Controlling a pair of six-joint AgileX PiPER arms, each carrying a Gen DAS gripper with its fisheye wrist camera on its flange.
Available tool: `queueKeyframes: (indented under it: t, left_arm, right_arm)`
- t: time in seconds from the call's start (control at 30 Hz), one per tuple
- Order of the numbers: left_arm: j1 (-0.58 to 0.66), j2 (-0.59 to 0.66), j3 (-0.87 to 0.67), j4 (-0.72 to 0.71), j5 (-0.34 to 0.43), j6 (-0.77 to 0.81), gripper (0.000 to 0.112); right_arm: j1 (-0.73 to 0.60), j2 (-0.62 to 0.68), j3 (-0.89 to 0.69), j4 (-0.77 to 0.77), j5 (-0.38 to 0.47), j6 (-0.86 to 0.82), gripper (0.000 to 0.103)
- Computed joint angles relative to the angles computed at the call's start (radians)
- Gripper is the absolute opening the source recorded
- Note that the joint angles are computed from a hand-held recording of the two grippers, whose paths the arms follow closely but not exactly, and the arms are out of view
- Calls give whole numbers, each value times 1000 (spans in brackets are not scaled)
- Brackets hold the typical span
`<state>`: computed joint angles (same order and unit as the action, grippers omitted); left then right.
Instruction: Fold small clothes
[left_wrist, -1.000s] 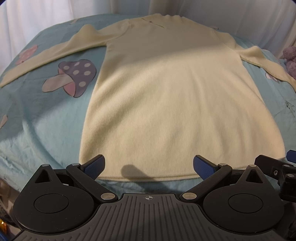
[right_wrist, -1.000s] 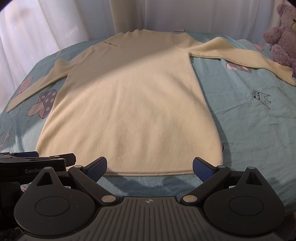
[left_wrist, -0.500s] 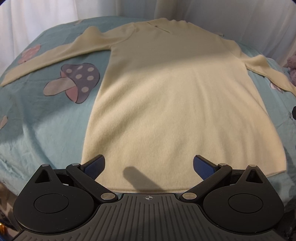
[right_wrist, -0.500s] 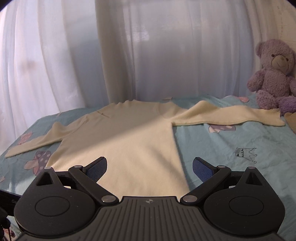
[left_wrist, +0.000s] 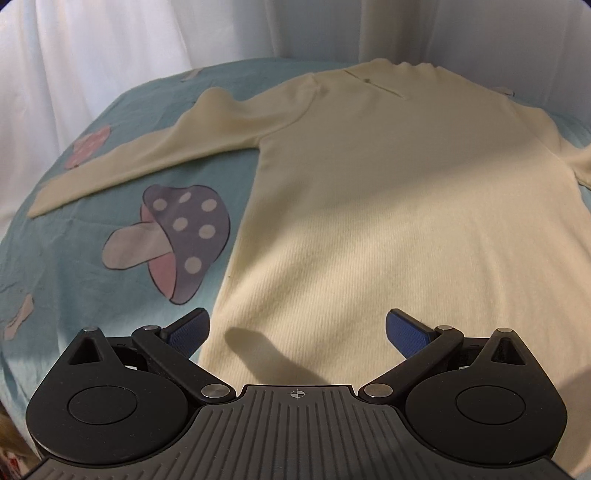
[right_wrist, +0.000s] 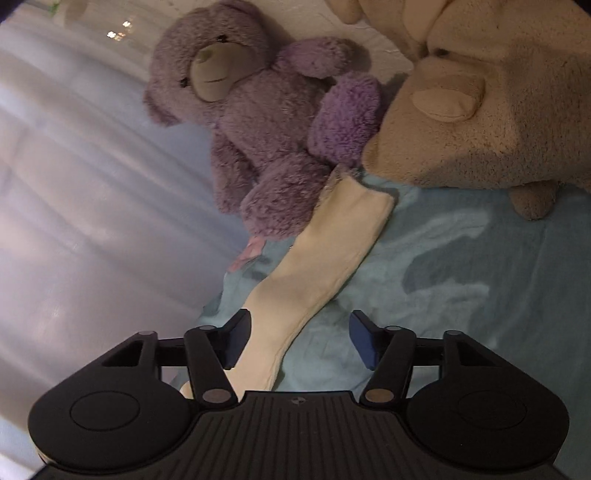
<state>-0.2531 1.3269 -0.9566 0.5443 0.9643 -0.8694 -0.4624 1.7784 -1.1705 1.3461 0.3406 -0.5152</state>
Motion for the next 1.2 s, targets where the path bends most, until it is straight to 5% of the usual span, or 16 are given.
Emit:
queueKeyframes:
  t: [0.13, 0.53, 0.67, 0.8, 0.9, 1.0, 1.13, 1.2]
  left_arm:
    - [23, 38, 5, 19, -59, -97, 103]
    - [48, 48, 48, 60, -160, -198, 103]
    - [64, 33, 67, 55, -197, -157, 103]
    - [75, 29, 82, 69, -232, -149, 103]
    - [110, 48, 26, -16, -207, -42, 103]
    - [213, 41, -22, -182, -301, 170, 103]
    - [350, 94, -117, -582, -426, 551, 102]
    - [392, 144, -173, -782, -430, 723, 102]
  right_arm:
    - [-28, 166, -163, -163, 18, 224, 37]
    - [-54, 312, -314, -76, 53, 186, 7]
    - [12, 256, -300, -339, -80, 274, 6]
    - [124, 132, -224, -124, -203, -69, 6]
    - [241, 22, -201, 110, -89, -369, 6]
    - [374, -22, -177, 267, 131, -622, 7]
    - [531, 28, -182, 155, 354, -597, 22]
    - [580, 27, -136, 123, 346, -585, 34]
